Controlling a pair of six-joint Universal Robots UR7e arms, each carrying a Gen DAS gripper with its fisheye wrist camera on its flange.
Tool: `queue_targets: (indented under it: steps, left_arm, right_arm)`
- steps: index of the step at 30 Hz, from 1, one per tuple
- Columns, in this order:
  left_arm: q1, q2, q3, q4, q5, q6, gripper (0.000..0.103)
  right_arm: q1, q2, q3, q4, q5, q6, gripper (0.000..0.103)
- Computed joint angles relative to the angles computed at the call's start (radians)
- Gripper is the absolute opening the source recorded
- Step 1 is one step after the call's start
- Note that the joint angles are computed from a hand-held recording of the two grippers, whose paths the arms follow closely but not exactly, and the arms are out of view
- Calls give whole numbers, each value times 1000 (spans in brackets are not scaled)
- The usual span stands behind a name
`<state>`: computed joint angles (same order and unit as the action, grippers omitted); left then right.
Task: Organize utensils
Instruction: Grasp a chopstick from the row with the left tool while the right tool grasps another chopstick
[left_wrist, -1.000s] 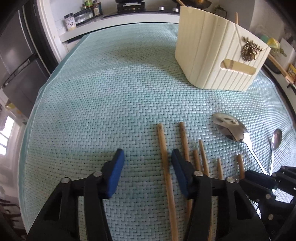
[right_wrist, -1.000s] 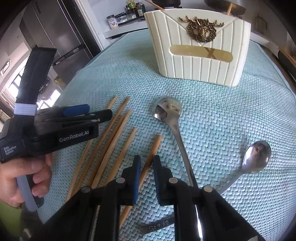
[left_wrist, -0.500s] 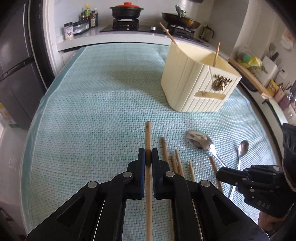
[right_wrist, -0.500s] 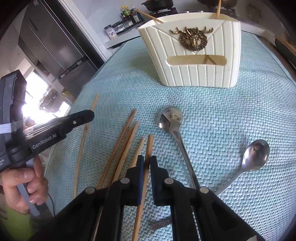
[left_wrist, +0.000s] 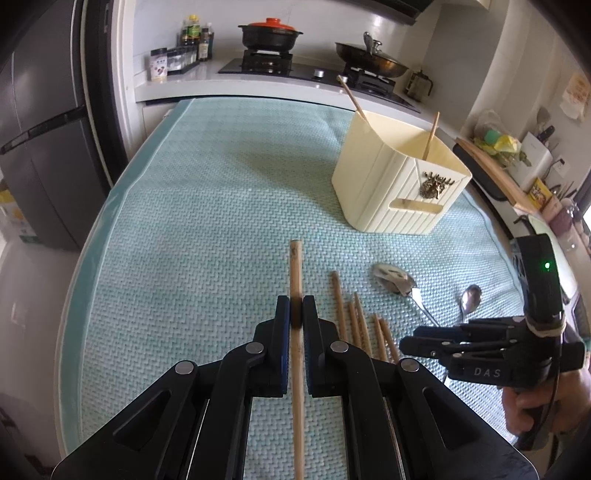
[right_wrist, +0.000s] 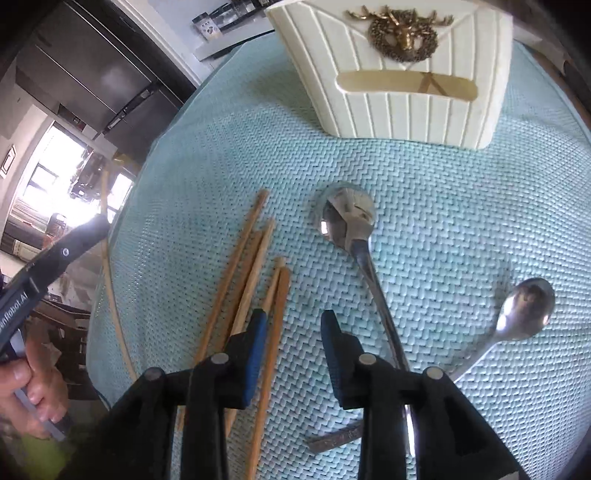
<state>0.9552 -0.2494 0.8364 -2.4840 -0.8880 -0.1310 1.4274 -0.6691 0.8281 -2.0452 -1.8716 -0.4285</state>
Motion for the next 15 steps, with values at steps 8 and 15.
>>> queue_targets:
  steps: [8, 15]
  left_arm:
    - [3, -19, 38, -3, 0, -9, 5]
    - [0, -19, 42, -1, 1, -2, 5]
  right_arm:
    - [25, 109, -169, 123, -83, 2, 27]
    - [35, 131, -199, 163, -148, -4, 10]
